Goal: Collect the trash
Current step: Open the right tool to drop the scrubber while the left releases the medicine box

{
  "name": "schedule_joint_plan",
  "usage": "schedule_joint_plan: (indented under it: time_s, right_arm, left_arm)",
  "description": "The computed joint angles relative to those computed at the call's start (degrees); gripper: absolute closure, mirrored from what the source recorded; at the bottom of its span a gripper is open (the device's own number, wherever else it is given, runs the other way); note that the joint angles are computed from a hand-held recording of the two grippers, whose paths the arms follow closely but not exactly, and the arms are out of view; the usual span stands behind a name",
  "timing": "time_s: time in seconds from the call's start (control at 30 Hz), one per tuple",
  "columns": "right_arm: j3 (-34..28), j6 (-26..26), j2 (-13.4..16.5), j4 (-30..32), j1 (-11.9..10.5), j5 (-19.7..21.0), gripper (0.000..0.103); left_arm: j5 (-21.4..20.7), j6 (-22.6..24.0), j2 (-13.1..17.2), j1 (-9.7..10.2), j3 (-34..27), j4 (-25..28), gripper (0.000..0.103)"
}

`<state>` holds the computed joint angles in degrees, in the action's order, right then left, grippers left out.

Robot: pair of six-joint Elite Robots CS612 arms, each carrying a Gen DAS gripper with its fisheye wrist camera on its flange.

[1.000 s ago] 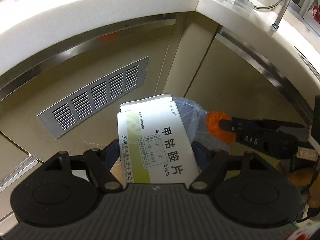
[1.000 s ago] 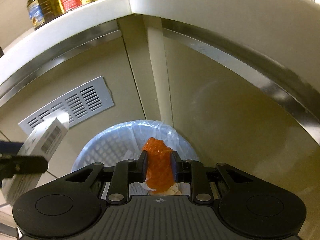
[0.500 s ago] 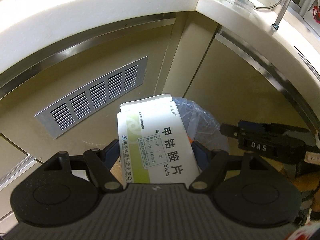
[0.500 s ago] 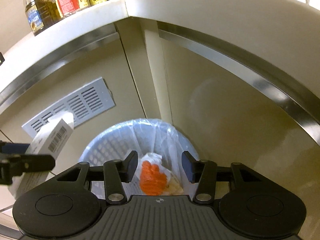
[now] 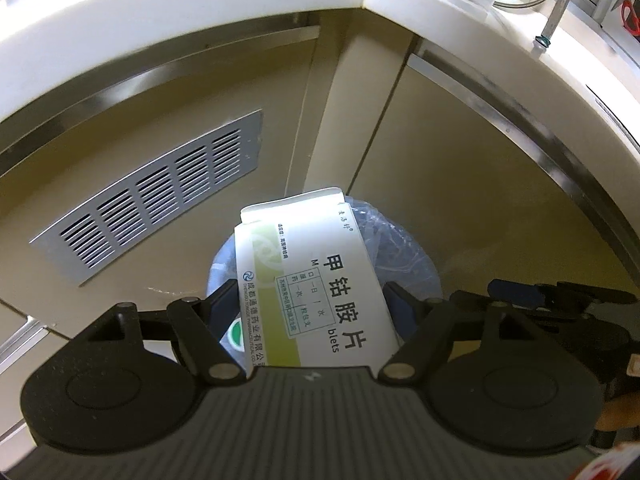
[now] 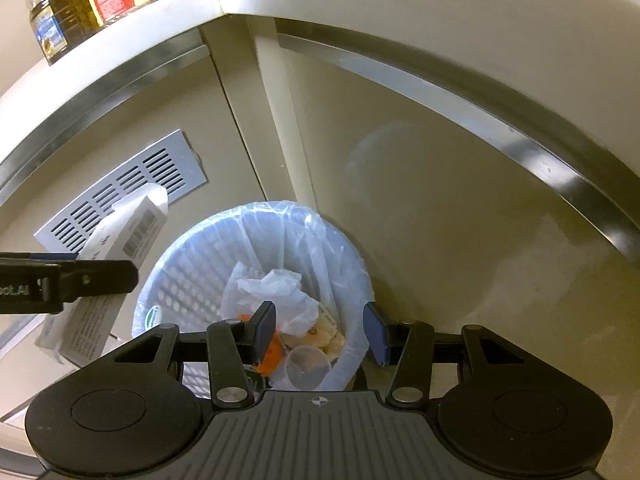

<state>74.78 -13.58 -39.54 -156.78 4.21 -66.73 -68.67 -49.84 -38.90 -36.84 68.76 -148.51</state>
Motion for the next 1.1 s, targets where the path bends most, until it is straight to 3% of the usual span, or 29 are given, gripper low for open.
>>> schedule_joint_plan:
  time_s: [0.2,0.33,0.67,1.1]
  right_arm:
    - [0.1,0.7,-0.1,-0.1,-0.1,-0.4,0.054]
    - [0.0,1.2,-0.1,0.3,-0.1,-0.5,0.054]
    - [-0.2,1.3,-0.2,1.0,0.0,0.2,0.054]
    - [-0.4,0.1,-0.6,3.4,0.3,1.9,0.054]
  left_arm:
    - [-0.4,1.3,1.7,0.19,-2.5,-0.7,0.027]
    - [-1.1,1.6,2.9,0.41,-4.0,-1.1,0.014]
    - [-1.7,4.2,3.3,0.54,-5.0,1.1,0.018]
    - [-2.4,1.9,0.8,0.56,-2.1,4.2,0.027]
